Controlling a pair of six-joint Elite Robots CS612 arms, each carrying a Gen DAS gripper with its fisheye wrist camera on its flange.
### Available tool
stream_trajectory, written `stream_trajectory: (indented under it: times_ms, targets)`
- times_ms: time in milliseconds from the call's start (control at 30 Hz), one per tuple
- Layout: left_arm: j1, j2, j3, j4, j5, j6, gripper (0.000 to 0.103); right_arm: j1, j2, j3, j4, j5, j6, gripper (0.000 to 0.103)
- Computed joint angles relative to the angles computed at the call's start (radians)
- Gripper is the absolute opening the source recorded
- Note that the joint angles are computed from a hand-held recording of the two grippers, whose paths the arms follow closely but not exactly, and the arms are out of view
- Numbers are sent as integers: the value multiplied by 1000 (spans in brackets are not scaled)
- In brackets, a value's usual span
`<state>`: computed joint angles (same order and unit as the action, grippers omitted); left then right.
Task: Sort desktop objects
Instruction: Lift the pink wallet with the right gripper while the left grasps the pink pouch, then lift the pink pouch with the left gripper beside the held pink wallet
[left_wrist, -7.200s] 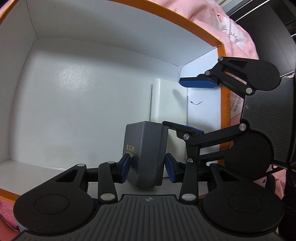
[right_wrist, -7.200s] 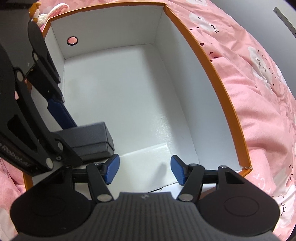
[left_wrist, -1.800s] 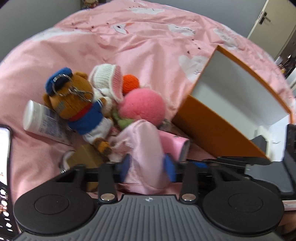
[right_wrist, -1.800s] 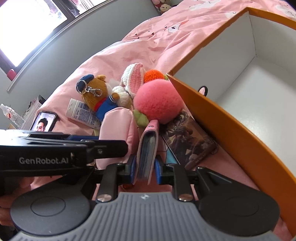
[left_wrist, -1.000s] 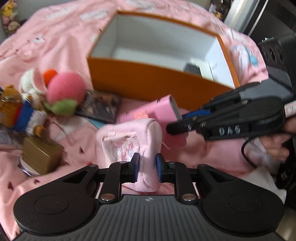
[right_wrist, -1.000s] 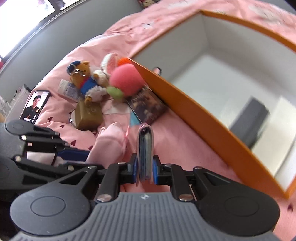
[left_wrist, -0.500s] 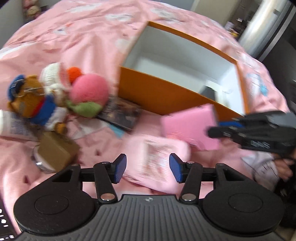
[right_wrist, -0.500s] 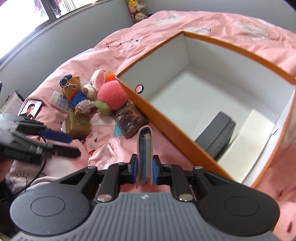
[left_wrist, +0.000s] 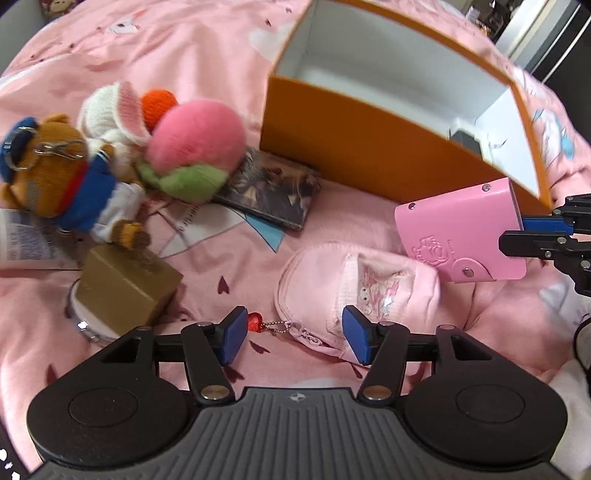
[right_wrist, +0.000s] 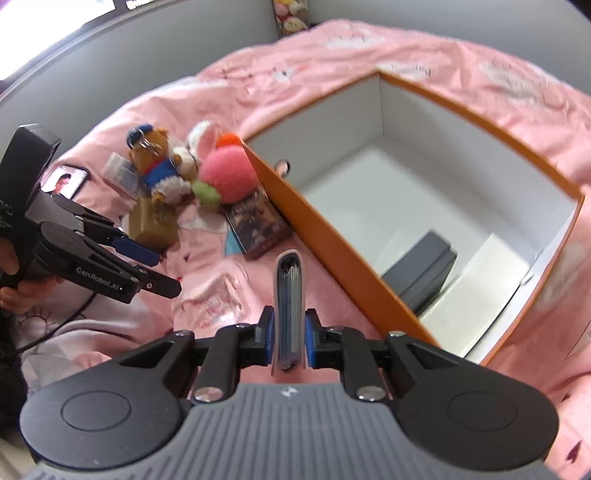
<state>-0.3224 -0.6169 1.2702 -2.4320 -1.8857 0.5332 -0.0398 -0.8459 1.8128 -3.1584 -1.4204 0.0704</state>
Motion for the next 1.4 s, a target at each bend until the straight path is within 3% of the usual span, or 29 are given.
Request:
stream_trajectory:
  times_ms: [233, 367, 433, 467, 500, 533, 633, 800, 1033, 1133, 1200, 1300, 1400]
  targets:
    - [-4, 38, -50, 36, -16, -41, 70, -6, 26, -21, -1, 26, 22, 19]
    - [-2, 76, -118, 143, -43, -79, 70, -7, 35, -31, 1, 34, 22, 19]
    - [9, 100, -166, 223, -98, -114, 52, -8, 38, -33, 1, 38, 27, 19]
    - [14, 107, -180, 242, -118, -131, 52, -10, 39, -33, -1, 40, 30, 19]
    - [16, 108, -181, 239, -120, -147, 44, -11, 40, -32, -3, 42, 35, 19]
    - [15, 106, -175, 223, -106, -157, 29, -12, 40, -32, -6, 44, 39, 20]
    - [19, 98, -159, 192, -100, -184, 19, -12, 41, -31, -13, 45, 49, 20]
    - [26, 56, -80, 43, -123, -232, 11, -11, 39, -23, -34, 38, 60, 19]
    - [6, -42, 116, -432, -18, -286, 11, -18, 32, -10, -80, 62, 105, 19]
    - [-3, -57, 157, -514, 13, -272, 10, -23, 36, -11, -102, 106, 133, 19]
    - [-20, -66, 192, -561, 57, -202, 11, -21, 43, -19, -98, 114, 148, 19]
    - [-35, -88, 243, -565, 81, -80, 12, -13, 50, -30, -65, 103, 144, 20]
    - [-30, -106, 253, -518, 35, -40, 13, -16, 47, -26, -52, 125, 136, 22]
